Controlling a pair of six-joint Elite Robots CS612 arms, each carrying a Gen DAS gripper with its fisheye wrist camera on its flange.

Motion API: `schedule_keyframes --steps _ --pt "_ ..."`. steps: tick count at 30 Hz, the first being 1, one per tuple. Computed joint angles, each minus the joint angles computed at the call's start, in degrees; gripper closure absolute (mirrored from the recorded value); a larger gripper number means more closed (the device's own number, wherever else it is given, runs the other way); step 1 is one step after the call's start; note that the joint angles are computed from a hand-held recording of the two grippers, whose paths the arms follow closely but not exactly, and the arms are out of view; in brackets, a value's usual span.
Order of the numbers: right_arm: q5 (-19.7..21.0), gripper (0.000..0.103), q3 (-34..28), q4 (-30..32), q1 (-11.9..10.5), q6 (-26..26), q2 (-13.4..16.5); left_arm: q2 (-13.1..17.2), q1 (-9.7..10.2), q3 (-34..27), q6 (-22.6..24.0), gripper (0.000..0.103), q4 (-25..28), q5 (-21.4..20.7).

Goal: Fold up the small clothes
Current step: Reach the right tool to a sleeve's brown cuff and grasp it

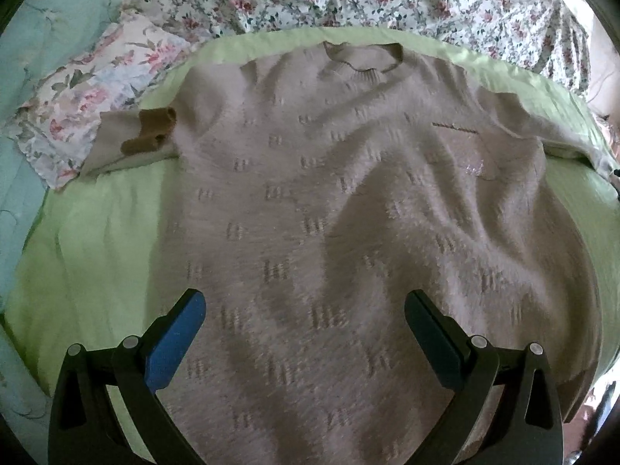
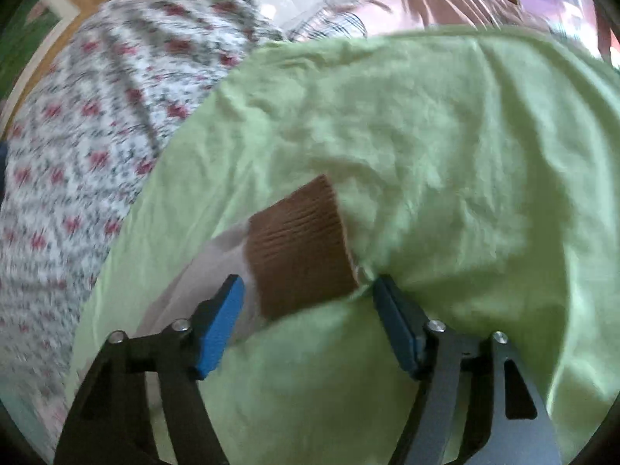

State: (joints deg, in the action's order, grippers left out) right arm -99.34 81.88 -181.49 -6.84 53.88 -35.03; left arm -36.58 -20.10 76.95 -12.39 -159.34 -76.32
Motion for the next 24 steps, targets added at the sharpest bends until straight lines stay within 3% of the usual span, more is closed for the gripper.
schedule_keyframes --steps 1,2,3,6,8,11,15,20,24 --pt "0.0 0.053 -0.5 0.6 0.0 -0.7 0.2 0.2 -0.03 -0.3 0.1 0.001 0.2 -0.1" --pt "1.4 0.080 -0.5 0.2 -0.2 -0.3 0.2 0.3 -0.07 -0.4 0.3 0.001 0.1 -0.2" --pt "2.3 0.088 0.4 -2.0 -0.2 0.1 -0.1 0.3 -0.10 -0.4 0.5 0.000 0.1 -0.1" --pt "0.6 0.090 -0.3 -4.9 1.2 -4.8 -0.4 0.2 -0.05 -0.3 1.0 0.001 -0.1 -0.5" --pt "1.7 0.090 -0.8 -6.5 2.3 -8.1 -0.8 0.2 0.05 -0.1 0.9 0.001 -0.7 -1.1" --pt "5.1 0.090 -3.1 -6.9 4.6 -14.8 -1.1 -0.1 0.16 0.5 0.8 0.001 -1.6 -1.6" --pt "13.8 0.090 -9.2 -3.8 7.8 -21.1 0.5 -0.5 0.47 1.2 0.0 0.001 -2.8 -2.6" --pt "27.9 0.090 -21.1 1.8 12.0 -22.0 6.7 -0.8 1.17 1.8 -0.6 0.001 -4.9 -3.3" --pt "34.3 0.090 -33.5 10.2 15.2 -23.7 13.4 -1.0 2.11 2.1 -1.6 0.001 -6.2 -4.6"
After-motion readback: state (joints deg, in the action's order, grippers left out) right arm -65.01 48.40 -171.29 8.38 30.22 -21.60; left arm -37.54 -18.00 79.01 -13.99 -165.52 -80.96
